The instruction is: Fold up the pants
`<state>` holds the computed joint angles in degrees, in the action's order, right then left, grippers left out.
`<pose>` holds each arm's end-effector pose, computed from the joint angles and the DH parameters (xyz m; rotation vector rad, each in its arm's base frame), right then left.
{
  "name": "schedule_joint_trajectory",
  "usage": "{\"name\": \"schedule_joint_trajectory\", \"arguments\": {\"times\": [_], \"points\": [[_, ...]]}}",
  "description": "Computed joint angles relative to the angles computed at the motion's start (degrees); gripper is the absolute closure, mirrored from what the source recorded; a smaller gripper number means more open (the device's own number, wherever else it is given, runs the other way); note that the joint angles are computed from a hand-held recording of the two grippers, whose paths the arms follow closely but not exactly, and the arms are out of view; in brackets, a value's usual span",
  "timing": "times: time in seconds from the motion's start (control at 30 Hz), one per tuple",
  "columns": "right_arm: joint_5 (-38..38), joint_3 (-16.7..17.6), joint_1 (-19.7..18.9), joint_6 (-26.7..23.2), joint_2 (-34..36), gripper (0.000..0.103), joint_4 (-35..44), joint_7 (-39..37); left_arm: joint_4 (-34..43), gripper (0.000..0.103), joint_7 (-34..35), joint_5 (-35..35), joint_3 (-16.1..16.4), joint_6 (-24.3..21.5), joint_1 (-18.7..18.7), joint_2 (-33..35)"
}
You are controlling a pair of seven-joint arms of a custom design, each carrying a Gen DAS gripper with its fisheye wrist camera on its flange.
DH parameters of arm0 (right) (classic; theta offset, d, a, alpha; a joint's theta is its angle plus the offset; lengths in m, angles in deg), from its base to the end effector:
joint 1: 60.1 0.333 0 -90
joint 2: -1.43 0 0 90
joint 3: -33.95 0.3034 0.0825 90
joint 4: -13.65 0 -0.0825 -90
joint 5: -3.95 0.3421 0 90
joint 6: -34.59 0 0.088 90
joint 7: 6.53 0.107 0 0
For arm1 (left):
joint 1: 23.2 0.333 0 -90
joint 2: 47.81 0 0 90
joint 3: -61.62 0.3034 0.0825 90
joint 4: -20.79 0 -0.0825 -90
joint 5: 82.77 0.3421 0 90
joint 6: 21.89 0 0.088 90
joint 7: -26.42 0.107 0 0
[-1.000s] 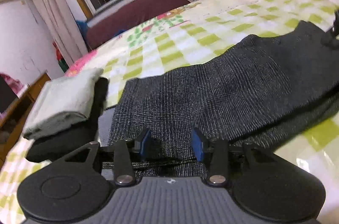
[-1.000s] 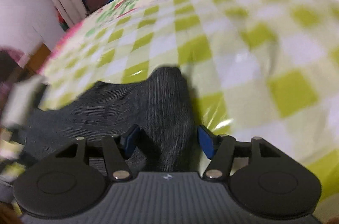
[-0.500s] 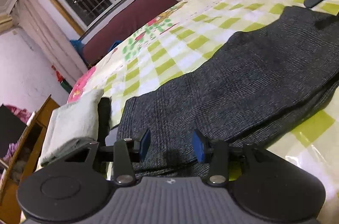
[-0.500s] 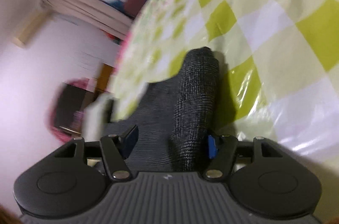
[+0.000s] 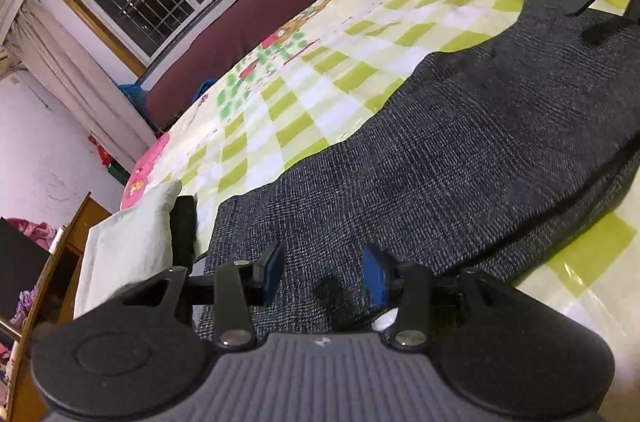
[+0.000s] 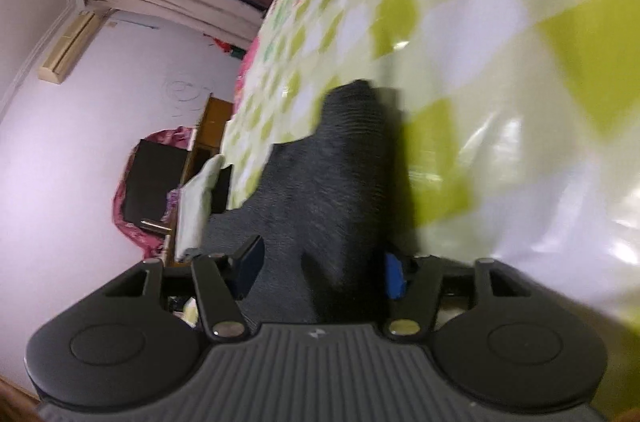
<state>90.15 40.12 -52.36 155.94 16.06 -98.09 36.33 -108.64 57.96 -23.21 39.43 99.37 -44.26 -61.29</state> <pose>0.5572 0.1812 0.3913 -1.4637 1.3333 0.7427 0.3580 -0.2951 0.4888 -1.2984 1.7292 -0.1668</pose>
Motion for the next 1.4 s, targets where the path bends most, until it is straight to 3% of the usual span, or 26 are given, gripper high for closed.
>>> {"name": "schedule_joint_trajectory", "arguments": {"times": [0.07,0.2,0.3,0.37,0.4,0.5,0.63,0.7,0.73,0.77,0.87,1.0,1.03,1.07,1.1,1.13,1.17,1.3,1.4], "points": [[-1.00,0.72,0.82,-0.50,0.75,0.038,2.02,0.12,0.18,0.046,0.49,-0.27,0.18,0.56,-0.09,-0.23],[6.80,0.58,-1.68,-7.07,-0.47,0.038,-0.64,-5.74,0.14,0.046,1.24,-0.06,0.26,2.29,0.03,-0.42],[0.96,-0.37,0.28,-0.73,1.64,0.046,1.57,-0.62,0.91,0.046,1.66,0.46,0.15,2.64,0.28,0.86],[0.95,0.36,-0.16,-1.83,3.73,0.040,3.74,0.45,1.40,0.046,1.42,0.69,0.18,2.70,0.25,1.51],[1.87,0.97,-0.52,-3.02,4.51,0.032,4.87,0.27,1.68,0.046,1.33,0.77,0.17,2.58,0.20,1.81],[2.94,2.41,-0.71,-5.05,4.26,0.032,6.18,0.17,2.48,0.046,2.20,0.53,0.28,2.03,-0.18,2.31],[7.82,1.89,-2.61,-9.18,-2.27,0.033,-0.47,-12.55,1.85,0.045,2.73,-0.18,0.70,3.01,-0.24,2.14],[1.41,0.41,1.06,-0.17,-1.74,0.031,0.99,-11.01,2.45,0.045,2.56,0.15,0.66,2.78,-0.13,3.02],[-3.90,-0.14,2.85,3.25,0.16,0.042,3.02,-4.64,2.94,0.045,2.30,0.27,0.57,2.44,-0.18,3.43],[-5.20,0.27,2.65,3.48,1.75,0.041,4.28,-1.20,3.23,0.045,2.14,0.18,0.63,2.41,-0.27,3.64],[-0.92,1.55,0.58,-1.32,1.79,0.041,4.87,-2.84,3.79,0.045,3.29,0.41,0.67,1.97,-0.62,4.34],[1.08,0.86,0.23,-4.95,-5.72,0.042,-0.13,-12.47,3.96,0.045,4.20,0.15,1.09,2.22,-0.86,4.60],[0.06,1.19,0.76,-1.69,-7.36,0.035,-1.44,-15.98,4.13,0.045,4.14,0.03,1.14,2.18,-0.86,4.80],[-2.26,0.65,3.29,4.76,-8.16,0.031,-2.18,-18.28,4.51,0.045,4.22,0.03,1.10,1.86,-0.89,5.20],[-5.95,-0.06,6.06,10.66,-7.39,0.031,-1.68,-16.57,4.81,0.045,4.42,0.10,1.04,1.46,-1.00,5.48],[-11.19,-0.18,6.82,13.36,-5.83,0.035,-0.63,-11.60,5.15,0.045,4.72,0.14,0.98,0.98,-1.15,5.74],[-12.51,0.58,5.59,12.87,-4.02,0.036,0.39,-8.49,5.47,0.045,5.05,0.17,0.99,0.61,-1.27,5.95],[-3.75,-0.33,-0.91,-4.47,2.61,0.036,5.11,-4.95,5.78,0.045,6.06,0.01,1.20,0.11,-1.63,6.34],[2.03,0.67,-4.97,-13.16,5.98,0.036,6.50,-0.84,6.54,0.045,7.23,-0.22,1.23,-0.73,-1.96,6.85]]}}
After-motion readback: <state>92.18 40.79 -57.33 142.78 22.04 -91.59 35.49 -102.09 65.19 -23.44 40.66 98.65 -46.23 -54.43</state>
